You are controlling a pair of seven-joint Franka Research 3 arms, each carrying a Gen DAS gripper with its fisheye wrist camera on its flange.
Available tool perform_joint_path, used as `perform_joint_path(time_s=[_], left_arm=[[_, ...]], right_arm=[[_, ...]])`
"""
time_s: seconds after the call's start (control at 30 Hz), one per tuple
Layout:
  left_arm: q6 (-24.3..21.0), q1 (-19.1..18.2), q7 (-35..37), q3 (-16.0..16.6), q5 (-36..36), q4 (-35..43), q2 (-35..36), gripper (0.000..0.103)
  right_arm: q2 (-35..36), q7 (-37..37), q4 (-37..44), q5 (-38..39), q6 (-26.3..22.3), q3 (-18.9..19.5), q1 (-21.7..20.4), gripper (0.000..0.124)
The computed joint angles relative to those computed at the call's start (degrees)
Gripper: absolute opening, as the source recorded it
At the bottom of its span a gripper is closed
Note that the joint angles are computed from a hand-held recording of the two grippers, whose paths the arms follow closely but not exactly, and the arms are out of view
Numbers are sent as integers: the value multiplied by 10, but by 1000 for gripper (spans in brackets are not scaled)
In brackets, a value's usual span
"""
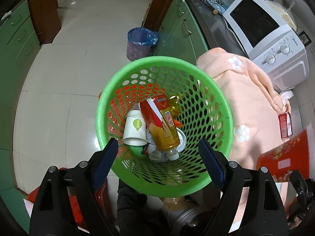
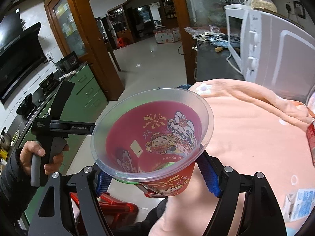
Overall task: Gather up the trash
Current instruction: 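Carry the bottle over the green basket and open the left tool, then lower the red printed cup into the green basket and open the right tool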
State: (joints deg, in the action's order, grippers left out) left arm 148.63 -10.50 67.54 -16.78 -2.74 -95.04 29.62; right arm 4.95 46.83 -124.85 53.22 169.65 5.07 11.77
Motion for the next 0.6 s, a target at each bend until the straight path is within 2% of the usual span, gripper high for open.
perform_joint_path(time_s=[0.5, 0.6], left_arm=[[30, 16, -19, 8, -1, -55, -41, 85], [30, 18, -19, 8, -3, -58, -42, 85]], right_arm=[[100, 89, 97, -90, -38, 17, -7, 75], [110, 81, 107, -76, -35, 32, -18, 85]])
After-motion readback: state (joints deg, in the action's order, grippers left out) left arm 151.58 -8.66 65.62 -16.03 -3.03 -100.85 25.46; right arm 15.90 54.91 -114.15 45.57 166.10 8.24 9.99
